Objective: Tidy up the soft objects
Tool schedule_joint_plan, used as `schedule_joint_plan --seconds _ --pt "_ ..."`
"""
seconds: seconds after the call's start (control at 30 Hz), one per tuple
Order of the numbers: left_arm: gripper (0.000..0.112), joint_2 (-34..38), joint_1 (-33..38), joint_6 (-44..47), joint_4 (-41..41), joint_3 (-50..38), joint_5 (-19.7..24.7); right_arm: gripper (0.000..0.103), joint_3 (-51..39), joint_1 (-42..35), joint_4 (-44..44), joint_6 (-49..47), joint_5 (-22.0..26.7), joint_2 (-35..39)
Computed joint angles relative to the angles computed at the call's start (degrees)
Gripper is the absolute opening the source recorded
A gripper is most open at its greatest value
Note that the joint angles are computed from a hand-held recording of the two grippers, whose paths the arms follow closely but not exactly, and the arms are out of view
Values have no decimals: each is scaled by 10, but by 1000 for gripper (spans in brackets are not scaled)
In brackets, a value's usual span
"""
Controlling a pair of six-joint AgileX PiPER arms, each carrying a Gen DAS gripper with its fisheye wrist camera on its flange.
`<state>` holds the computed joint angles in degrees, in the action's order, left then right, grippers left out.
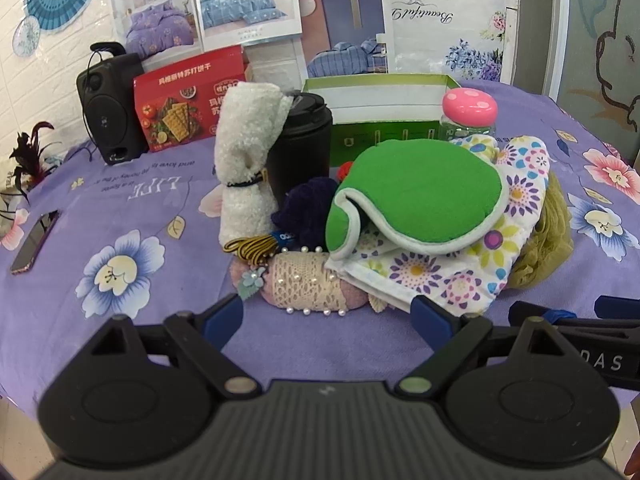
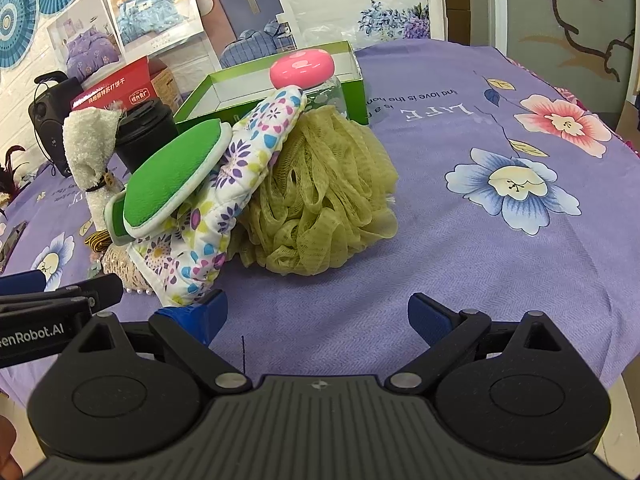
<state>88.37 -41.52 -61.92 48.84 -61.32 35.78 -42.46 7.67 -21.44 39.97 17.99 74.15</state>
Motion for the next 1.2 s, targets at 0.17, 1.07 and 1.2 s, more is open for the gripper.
schedule_joint_plan --seconds 0.17,1.07,1.2 --pt "92 12 22 15 -6 -11 -1 84 -6 -11 29 -33 -2 12" --pt "92 189 172 204 -69 -260 -16 84 -44 -85 153 -175 -37 -14" --pt "92 236 162 174 -13 -317 33 84 -44 -69 241 -275 -78 -26"
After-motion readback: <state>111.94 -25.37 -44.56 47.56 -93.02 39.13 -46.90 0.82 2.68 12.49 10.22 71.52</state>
